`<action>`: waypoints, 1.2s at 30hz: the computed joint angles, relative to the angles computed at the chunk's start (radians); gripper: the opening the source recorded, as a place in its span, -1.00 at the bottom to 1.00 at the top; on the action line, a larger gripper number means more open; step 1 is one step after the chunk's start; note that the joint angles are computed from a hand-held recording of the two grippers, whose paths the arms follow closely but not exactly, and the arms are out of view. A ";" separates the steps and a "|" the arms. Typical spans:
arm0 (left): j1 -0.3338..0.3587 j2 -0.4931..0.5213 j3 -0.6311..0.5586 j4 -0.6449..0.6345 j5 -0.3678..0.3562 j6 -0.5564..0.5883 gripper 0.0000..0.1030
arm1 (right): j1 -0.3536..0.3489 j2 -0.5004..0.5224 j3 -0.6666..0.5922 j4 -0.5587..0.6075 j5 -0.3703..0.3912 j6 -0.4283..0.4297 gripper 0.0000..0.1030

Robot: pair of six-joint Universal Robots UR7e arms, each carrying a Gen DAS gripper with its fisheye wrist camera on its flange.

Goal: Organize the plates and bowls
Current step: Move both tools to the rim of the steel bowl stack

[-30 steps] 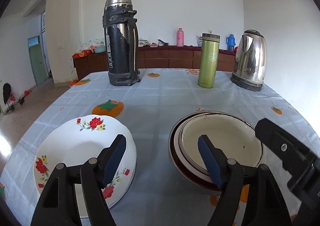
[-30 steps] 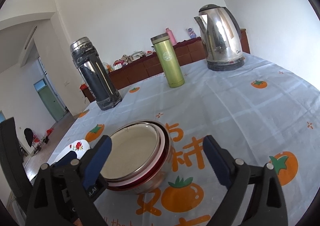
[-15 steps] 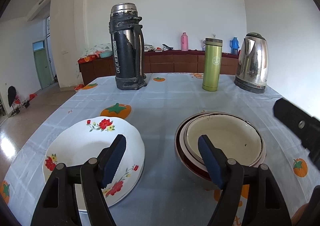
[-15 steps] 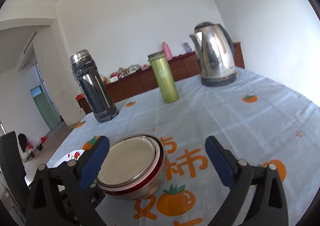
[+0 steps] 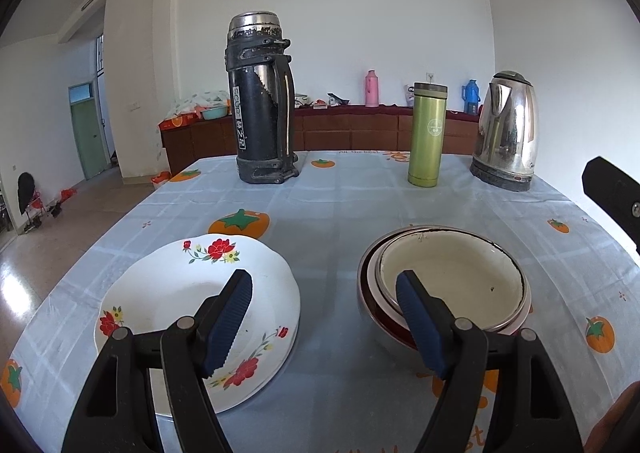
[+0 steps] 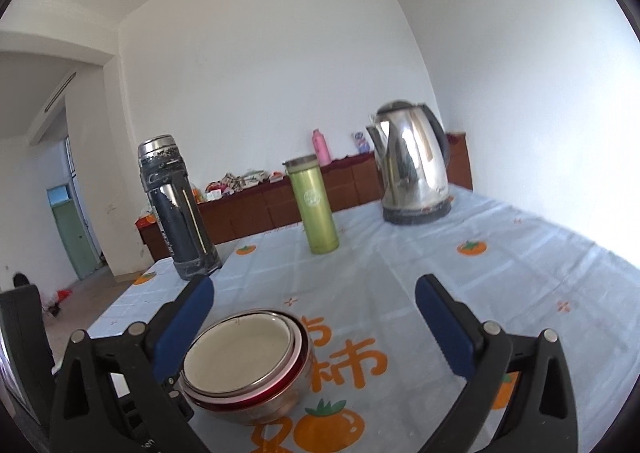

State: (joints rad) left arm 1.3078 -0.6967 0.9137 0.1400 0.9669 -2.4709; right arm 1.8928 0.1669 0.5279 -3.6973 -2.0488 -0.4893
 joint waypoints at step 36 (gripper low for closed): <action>0.024 0.208 -0.506 0.532 0.150 -0.254 0.48 | -0.048 -0.142 0.192 0.273 0.081 0.260 0.53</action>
State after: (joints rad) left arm 1.3320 -0.4889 0.4075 0.6715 1.1166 -2.7246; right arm 1.8444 0.0252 0.7202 -3.4246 -1.9679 -0.2297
